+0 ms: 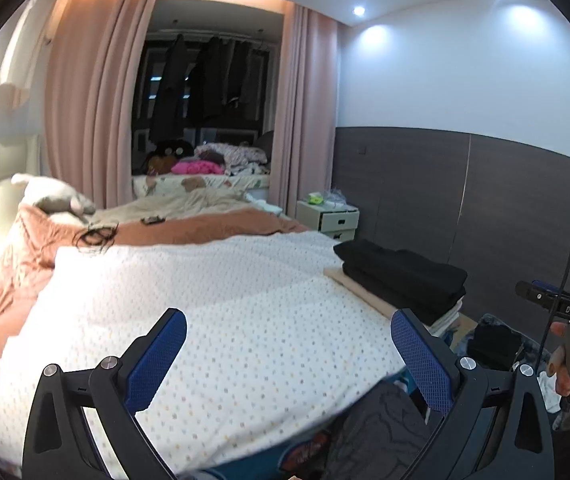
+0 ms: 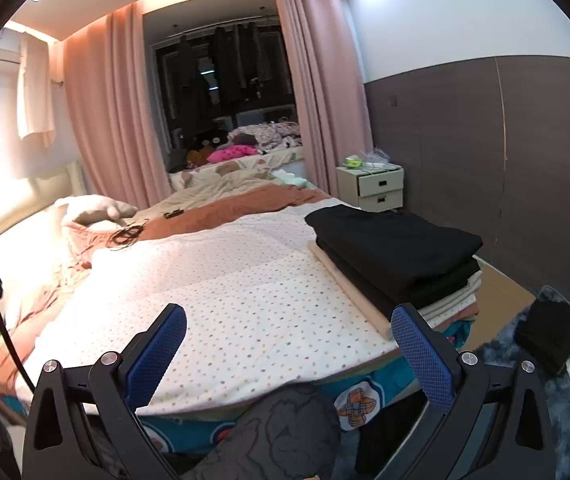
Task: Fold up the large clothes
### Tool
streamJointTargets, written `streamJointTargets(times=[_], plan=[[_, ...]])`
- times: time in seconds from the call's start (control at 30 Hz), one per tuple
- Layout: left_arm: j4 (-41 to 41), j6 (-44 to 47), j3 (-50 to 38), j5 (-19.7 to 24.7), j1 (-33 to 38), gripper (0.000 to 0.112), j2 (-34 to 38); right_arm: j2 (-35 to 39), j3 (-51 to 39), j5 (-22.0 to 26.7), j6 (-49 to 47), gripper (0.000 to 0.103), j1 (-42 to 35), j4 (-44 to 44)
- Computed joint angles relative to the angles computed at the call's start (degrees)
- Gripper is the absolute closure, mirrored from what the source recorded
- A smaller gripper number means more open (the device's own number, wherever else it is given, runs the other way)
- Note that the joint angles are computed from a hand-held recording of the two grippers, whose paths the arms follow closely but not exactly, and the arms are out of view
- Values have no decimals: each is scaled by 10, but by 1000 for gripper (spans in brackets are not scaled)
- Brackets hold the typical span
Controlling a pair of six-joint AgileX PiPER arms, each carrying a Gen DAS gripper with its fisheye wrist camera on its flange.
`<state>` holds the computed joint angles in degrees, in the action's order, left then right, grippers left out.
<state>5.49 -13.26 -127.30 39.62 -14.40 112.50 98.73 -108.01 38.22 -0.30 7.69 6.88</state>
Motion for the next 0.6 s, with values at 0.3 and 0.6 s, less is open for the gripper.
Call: streamJointTargets(times=[0.3, 0.6], plan=[[111, -146, 254, -122, -11, 10, -128, -56, 125, -66, -100, 0, 9, 73], [311, -349, 363, -160, -47, 10, -180, -75, 199, -141, -138, 0, 31, 124]])
